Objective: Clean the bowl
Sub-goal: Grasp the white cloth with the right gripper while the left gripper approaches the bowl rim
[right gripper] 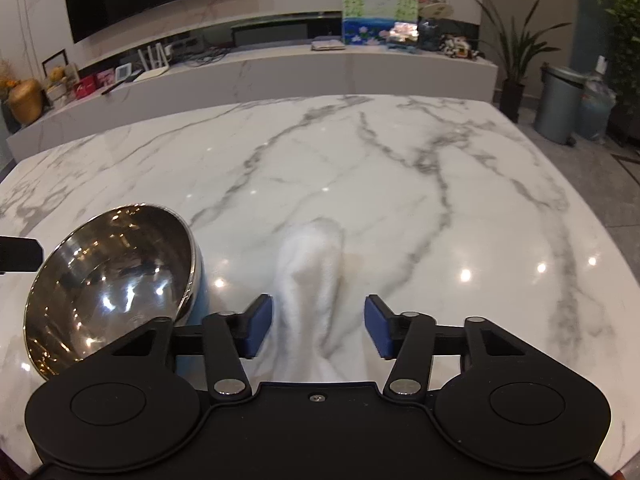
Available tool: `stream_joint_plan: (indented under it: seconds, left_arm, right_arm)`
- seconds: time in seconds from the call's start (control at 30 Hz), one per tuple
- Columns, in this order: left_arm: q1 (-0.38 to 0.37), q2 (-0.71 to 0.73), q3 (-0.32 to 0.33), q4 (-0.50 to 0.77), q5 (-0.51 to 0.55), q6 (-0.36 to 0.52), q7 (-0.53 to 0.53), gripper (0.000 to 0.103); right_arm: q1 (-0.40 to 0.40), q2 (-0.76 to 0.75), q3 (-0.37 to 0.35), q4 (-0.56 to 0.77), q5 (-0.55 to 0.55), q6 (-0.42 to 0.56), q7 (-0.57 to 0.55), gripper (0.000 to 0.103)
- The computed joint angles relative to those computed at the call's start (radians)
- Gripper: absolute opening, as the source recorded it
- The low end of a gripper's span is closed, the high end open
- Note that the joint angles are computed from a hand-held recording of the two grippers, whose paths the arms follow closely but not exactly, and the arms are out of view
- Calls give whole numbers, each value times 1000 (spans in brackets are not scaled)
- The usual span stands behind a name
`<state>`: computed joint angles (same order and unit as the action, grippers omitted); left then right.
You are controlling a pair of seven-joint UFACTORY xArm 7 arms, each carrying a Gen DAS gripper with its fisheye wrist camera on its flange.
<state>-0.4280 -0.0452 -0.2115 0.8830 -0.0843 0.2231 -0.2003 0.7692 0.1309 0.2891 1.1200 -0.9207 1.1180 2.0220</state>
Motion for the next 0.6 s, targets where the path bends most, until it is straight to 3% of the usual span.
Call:
stream_joint_plan:
  seconds: [0.1, 0.17, 0.2, 0.37, 0.6]
  left_arm:
    - [0, -1, -2, -2, 14, 0, -8, 79]
    - [-4, -1, 1, -1, -10, 6, 13, 79]
    - [-6, -1, 2, -1, -23, 11, 26, 79]
    - [-11, -9, 6, -3, -81, 28, 74, 79]
    - [2, -13, 3, -5, -24, 28, 43, 75]
  right_arm:
    - [-9, 2, -4, -9, 18, -33, -6, 34]
    - [-14, -2, -6, -22, 13, -67, -5, 17]
    - [-16, -4, -7, -28, 8, -82, -4, 14]
    - [-11, -3, -4, -7, 25, -53, -35, 10]
    - [-7, -71, 21, 2, -45, 3, -43, 10]
